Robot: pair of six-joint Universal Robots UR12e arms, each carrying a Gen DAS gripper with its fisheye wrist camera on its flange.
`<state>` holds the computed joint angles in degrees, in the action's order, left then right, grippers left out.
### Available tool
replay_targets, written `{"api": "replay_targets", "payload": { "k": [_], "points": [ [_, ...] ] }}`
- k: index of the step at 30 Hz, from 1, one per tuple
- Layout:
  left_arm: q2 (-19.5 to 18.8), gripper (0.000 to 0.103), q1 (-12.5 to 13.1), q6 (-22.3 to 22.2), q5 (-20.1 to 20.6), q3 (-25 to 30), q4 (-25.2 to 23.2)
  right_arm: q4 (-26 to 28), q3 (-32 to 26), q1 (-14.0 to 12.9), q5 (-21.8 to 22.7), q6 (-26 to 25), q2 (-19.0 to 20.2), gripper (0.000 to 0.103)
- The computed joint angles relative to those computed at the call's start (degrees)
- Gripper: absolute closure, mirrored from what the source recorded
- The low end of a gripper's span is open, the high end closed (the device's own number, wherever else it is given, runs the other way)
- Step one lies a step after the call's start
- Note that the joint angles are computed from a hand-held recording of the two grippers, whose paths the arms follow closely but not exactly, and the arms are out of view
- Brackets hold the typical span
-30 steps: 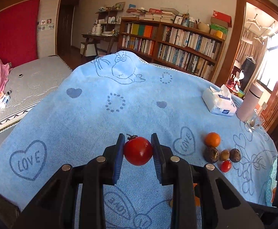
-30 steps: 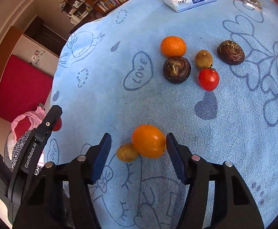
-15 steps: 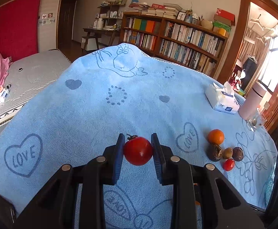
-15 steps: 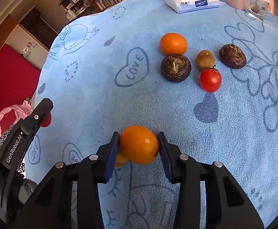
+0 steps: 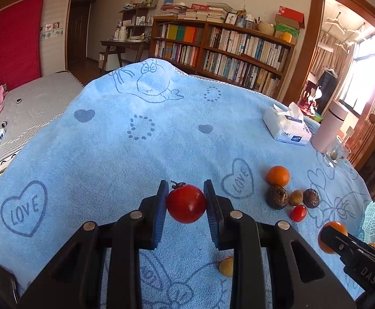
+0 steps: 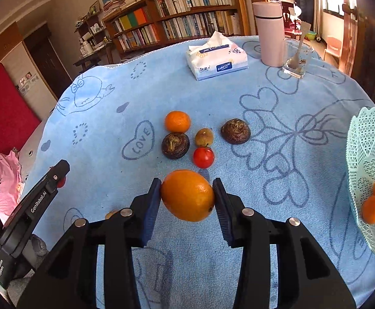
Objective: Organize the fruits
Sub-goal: 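Carry the orange into the green basket and open the right tool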
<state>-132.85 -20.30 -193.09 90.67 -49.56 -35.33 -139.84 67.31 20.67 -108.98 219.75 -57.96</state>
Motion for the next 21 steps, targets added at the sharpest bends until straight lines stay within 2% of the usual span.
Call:
{"api": "replay_targets", "payload": {
  "k": [7, 21],
  "points": [
    [0.55, 0.074, -0.38, 1.29, -1.52, -0.89, 0.75, -1.53, 6.44, -0.93, -5.28, 4.44, -4.48, 0.061],
    [1.59, 0.074, -1.17, 4.19, -4.57, -2.47, 0.63, 0.77, 16.39, -3.27, -14.69, 15.49, -11.82, 0.061]
  ]
}}
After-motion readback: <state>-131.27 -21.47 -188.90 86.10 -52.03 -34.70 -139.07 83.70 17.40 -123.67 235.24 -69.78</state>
